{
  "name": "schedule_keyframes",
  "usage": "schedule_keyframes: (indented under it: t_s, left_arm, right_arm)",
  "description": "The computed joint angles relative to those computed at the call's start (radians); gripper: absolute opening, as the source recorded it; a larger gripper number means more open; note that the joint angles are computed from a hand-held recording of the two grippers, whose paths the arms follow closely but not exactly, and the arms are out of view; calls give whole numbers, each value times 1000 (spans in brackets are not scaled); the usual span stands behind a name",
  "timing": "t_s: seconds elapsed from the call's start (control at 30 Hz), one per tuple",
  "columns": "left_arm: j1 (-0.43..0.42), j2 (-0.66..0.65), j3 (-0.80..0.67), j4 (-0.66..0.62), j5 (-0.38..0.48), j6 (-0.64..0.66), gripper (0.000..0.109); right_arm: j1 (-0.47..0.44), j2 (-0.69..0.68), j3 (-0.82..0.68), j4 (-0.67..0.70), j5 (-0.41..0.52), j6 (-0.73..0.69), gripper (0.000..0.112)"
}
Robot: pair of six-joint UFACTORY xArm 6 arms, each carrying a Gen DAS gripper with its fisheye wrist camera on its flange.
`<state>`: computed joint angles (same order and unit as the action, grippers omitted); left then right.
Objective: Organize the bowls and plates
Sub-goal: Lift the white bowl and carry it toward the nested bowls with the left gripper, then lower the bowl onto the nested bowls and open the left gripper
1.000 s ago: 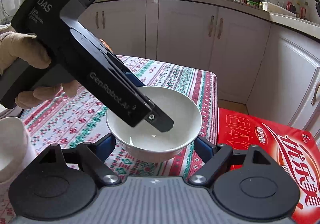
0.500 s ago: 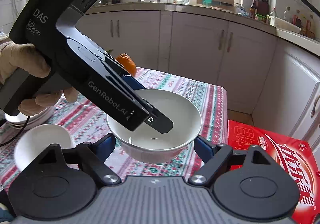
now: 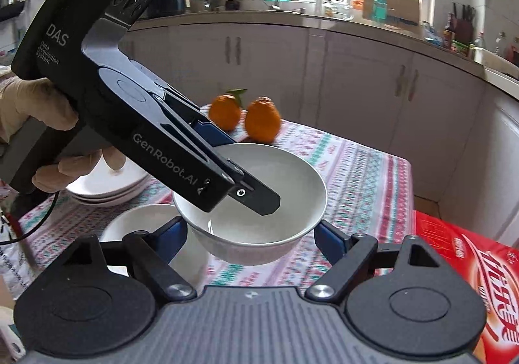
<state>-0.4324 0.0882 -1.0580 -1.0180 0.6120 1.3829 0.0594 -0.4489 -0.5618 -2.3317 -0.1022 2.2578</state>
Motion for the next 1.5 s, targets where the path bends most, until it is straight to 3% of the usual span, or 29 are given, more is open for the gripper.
schedule_keyframes:
  t_s: [0.23,0.57,0.87,1.5]
  left_arm:
    - [54,-89,103,-39,-15,39,65]
    - [111,-121,187,-80,-22,76,65]
    - [114,-101,192,-125,-23,132,66]
    - [112,-80,197,-120,-28,144,66]
  right_arm:
    - [72,17,5,117,11,-111,89]
    - [164,85,-20,87,19,-37,89]
    - [156,125,-31,118,15,-67,89]
    - [177,158,-70,-93,-9,165,89]
